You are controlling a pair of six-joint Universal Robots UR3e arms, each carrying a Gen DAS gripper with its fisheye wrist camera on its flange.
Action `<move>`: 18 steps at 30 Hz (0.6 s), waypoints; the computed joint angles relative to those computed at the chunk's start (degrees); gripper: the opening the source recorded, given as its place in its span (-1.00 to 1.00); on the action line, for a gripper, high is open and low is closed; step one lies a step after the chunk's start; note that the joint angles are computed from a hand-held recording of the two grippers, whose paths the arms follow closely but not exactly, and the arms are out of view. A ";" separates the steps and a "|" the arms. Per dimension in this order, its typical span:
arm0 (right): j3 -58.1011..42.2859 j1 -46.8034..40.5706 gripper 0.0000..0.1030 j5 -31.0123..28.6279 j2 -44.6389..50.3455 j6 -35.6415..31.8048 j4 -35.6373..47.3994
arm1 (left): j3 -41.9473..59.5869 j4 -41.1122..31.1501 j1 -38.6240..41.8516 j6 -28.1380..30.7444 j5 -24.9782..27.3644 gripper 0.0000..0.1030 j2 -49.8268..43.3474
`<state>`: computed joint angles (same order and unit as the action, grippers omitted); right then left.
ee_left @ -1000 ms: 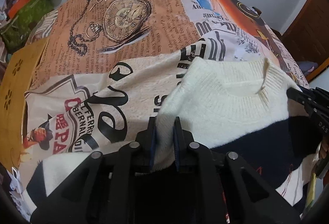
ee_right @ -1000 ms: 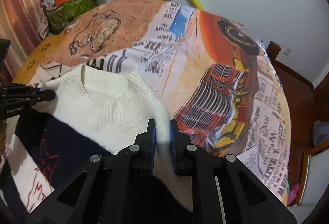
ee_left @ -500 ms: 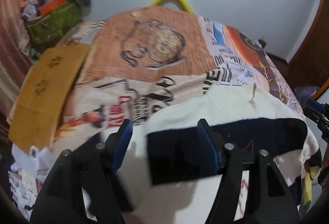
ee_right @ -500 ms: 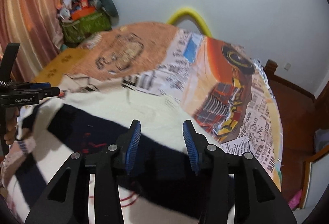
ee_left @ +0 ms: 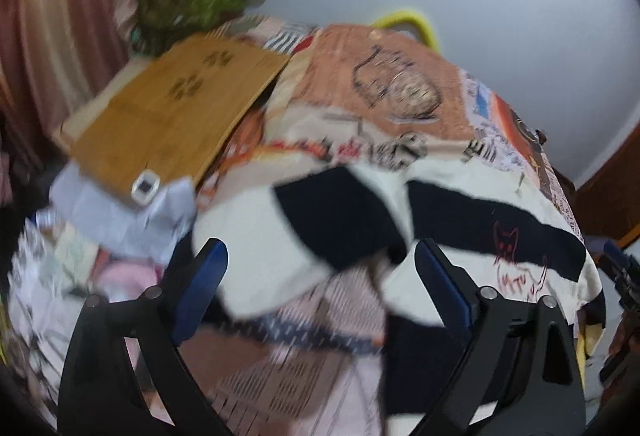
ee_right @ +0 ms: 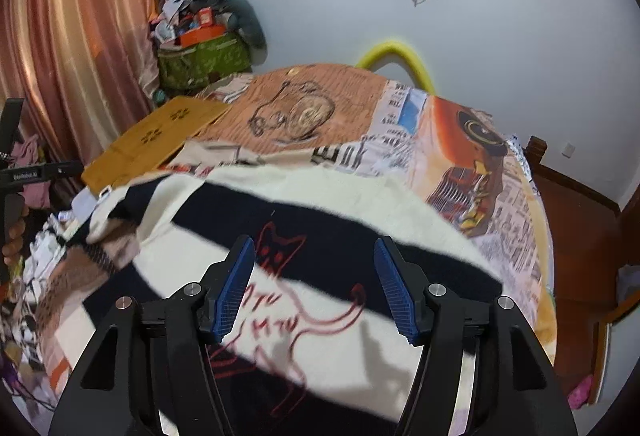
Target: Fold small clothes
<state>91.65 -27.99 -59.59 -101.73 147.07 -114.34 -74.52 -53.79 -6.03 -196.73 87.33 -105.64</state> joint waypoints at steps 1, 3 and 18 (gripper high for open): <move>1.55 0.41 0.13 -0.63 -0.68 0.19 -0.38 | -3.31 0.88 0.97 -0.40 -1.06 0.85 1.70; 3.78 0.88 0.14 -1.54 -1.78 0.23 0.04 | -9.79 2.41 3.11 -1.50 -4.10 0.85 4.87; 14.88 3.56 0.14 -9.58 -2.88 1.92 -0.73 | -38.63 22.16 20.65 -12.95 -35.59 0.85 5.58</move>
<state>106.53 -24.43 -69.17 -104.61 148.99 -115.07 -113.16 -31.63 14.63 -209.68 51.74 -100.06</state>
